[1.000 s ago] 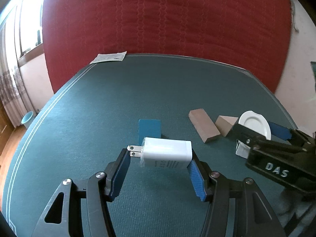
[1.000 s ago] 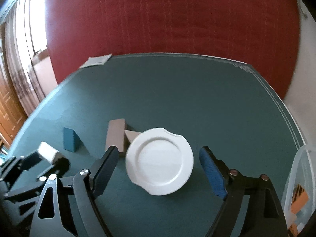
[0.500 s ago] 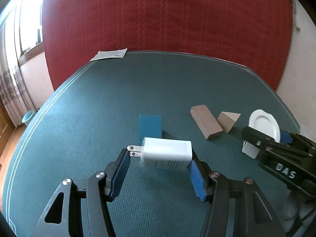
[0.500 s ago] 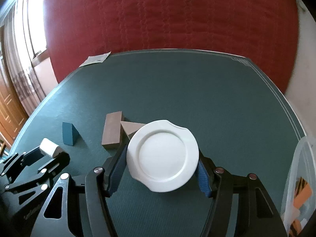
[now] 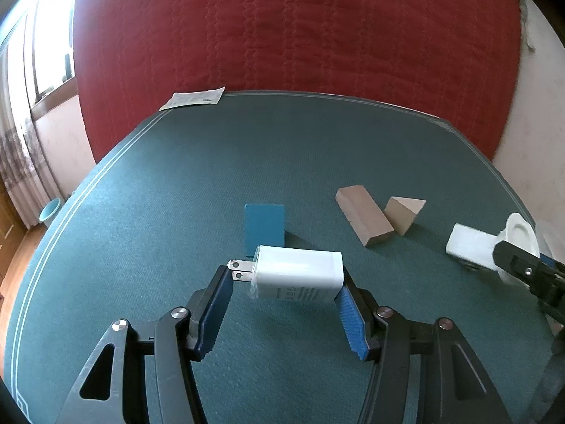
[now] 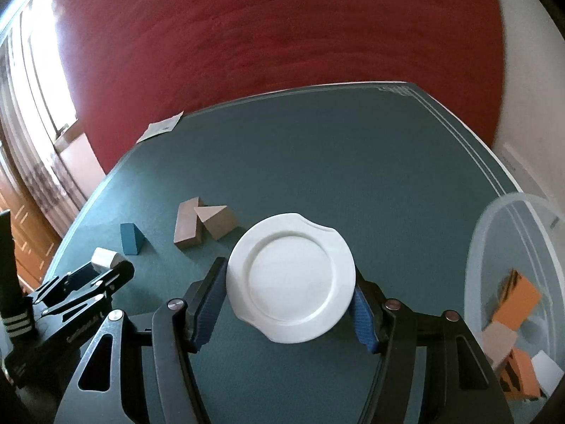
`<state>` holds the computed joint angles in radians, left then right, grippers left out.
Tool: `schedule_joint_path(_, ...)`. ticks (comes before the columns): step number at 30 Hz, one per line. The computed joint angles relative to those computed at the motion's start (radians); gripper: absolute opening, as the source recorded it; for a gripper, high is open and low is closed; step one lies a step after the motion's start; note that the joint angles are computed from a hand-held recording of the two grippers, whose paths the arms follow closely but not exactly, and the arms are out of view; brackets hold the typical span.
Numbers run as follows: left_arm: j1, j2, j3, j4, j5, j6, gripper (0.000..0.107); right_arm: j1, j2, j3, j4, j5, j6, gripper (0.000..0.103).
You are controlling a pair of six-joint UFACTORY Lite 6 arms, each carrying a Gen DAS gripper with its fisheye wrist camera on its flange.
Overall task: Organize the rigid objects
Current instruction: 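Carry the white plate in the right tool into the bowl and release it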
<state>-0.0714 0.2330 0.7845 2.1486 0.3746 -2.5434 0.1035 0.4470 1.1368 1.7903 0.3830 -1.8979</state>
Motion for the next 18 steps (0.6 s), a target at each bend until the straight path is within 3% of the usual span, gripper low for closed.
schedule_joint_path(18,-0.054,-0.009,0.01,-0.074,-0.009,0.068,0.061,-0.114,-0.052,-0.066,-0.089,0.085,0.068,0.062)
